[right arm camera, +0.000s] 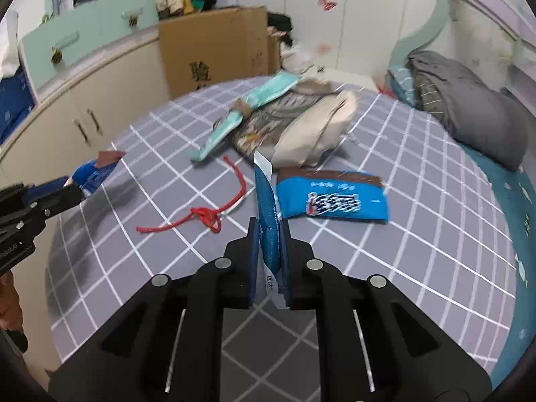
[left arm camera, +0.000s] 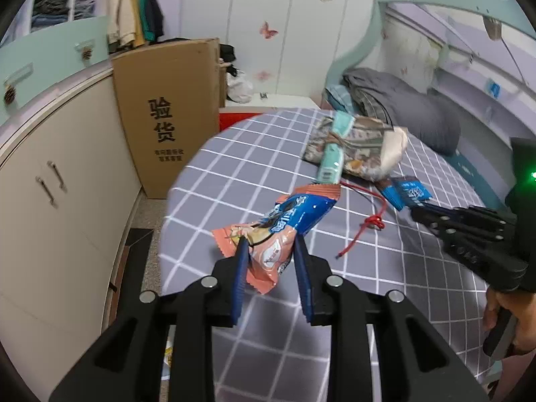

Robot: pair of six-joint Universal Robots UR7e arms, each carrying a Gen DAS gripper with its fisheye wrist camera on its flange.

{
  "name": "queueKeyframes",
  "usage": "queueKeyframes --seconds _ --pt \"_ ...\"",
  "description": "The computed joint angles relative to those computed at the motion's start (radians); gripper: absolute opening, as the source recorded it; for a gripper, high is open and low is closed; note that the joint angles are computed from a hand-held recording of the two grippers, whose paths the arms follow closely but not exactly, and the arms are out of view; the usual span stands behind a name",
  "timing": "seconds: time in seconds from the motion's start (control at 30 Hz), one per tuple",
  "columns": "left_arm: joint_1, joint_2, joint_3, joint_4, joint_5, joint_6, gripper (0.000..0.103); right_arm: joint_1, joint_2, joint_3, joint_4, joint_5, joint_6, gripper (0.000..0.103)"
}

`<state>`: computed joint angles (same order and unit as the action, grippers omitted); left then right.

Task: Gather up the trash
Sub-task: 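Carry both items over the wastebasket and open both tools to drop them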

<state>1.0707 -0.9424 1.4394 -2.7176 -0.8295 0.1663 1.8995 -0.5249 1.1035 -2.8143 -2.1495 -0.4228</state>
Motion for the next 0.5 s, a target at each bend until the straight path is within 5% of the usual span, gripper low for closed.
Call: queueKeyframes --seconds 0.2,0.5 --pt "0.014 -0.068 0.058 -0.051 -0.01 -0.03 0.026 0.043 -0.002 0.009 0.0 0.075 0.006 0.012" --pt "0.076 -0.184 0.141 -0.089 0.02 -0.077 0.026 0.12 0.154 -0.165 0.154 0.187 0.002 0.012"
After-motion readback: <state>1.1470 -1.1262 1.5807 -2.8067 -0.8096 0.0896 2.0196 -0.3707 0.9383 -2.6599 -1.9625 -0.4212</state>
